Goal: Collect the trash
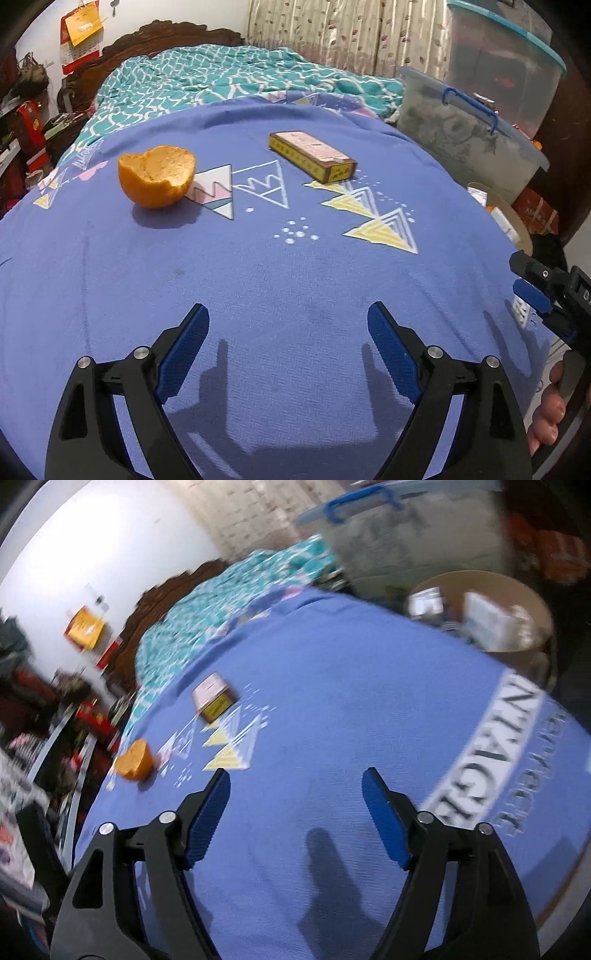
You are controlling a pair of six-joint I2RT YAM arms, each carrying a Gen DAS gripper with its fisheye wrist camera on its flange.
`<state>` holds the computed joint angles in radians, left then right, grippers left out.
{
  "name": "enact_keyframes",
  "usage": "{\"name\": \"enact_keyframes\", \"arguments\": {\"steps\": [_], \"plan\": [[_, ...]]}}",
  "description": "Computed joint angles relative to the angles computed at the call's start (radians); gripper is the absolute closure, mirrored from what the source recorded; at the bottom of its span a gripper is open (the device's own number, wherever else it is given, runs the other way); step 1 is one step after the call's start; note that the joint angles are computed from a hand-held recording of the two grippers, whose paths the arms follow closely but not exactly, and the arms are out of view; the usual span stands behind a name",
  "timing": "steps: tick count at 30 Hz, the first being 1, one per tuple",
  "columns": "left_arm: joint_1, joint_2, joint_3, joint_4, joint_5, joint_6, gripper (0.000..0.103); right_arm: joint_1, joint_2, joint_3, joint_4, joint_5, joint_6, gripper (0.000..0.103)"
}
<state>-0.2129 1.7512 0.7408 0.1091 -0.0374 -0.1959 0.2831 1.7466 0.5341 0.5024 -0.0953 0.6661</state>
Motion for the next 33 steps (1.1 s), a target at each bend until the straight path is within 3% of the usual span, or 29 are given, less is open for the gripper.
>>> {"name": "enact_keyframes", "arguments": {"steps": [7, 16, 26, 33], "plan": [[-0.068, -0.025, -0.025, 0.028, 0.04, 0.028, 0.009, -0.027, -0.12, -0.124, -0.046, 0.11, 0.108, 0.016], [-0.092, -0.016, -0.031, 0.039, 0.092, 0.03, 0.009, 0.03, -0.198, -0.151, -0.122, 0.207, 0.113, 0.008], [-0.119, -0.051, -0.062, 0.019, 0.005, 0.031, 0.009, 0.105, -0.175, -0.122, -0.164, 0.305, 0.174, 0.004], [-0.127, -0.058, -0.064, 0.001, -0.036, 0.007, 0.009, 0.122, -0.172, -0.116, -0.165, 0.316, 0.175, 0.004]]}}
